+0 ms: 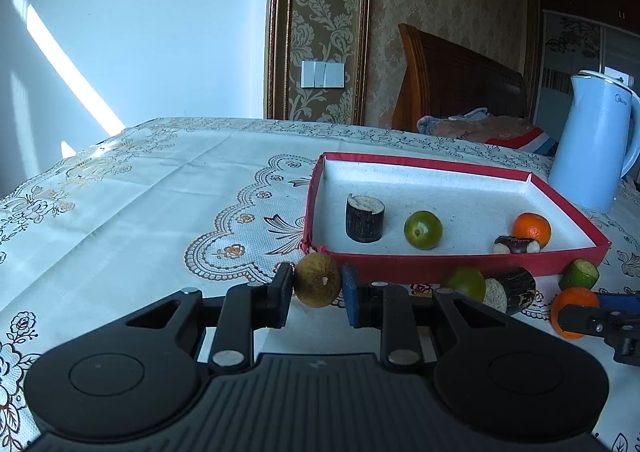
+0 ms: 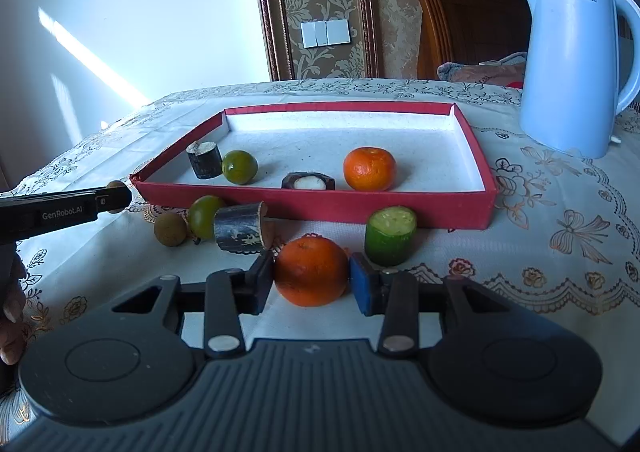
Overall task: Organize fruits
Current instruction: 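Grasp the brown round fruit with the left gripper while the right gripper grasps a mandarin, then carry the brown fruit and mandarin over the red tray with both grippers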
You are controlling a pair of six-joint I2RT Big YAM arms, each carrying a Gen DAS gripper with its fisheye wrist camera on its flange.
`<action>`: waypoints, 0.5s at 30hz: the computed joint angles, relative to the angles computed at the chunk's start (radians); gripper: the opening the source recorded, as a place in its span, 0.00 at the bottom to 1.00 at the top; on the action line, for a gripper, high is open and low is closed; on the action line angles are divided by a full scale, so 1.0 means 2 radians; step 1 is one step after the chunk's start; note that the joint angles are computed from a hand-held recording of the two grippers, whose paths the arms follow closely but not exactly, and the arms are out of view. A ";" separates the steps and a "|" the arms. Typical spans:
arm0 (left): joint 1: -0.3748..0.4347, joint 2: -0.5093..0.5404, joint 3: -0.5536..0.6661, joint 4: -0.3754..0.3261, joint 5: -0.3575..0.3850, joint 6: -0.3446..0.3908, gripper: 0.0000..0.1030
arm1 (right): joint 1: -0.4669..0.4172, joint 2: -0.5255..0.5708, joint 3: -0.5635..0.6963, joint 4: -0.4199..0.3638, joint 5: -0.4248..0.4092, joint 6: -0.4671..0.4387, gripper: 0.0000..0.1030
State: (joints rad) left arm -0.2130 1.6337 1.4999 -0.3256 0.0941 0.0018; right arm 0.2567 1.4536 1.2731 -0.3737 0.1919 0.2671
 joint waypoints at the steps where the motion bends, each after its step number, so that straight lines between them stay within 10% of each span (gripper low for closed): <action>1: 0.000 -0.003 -0.005 0.006 0.001 0.000 0.25 | 0.000 0.000 0.000 0.000 0.000 0.000 0.37; 15: -0.012 -0.013 -0.012 0.008 -0.012 -0.011 0.25 | 0.003 -0.005 -0.007 0.015 0.006 0.000 0.37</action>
State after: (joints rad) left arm -0.2364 1.6074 1.4752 -0.3100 0.0697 -0.0204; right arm 0.2621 1.4438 1.2586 -0.3438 0.2030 0.2673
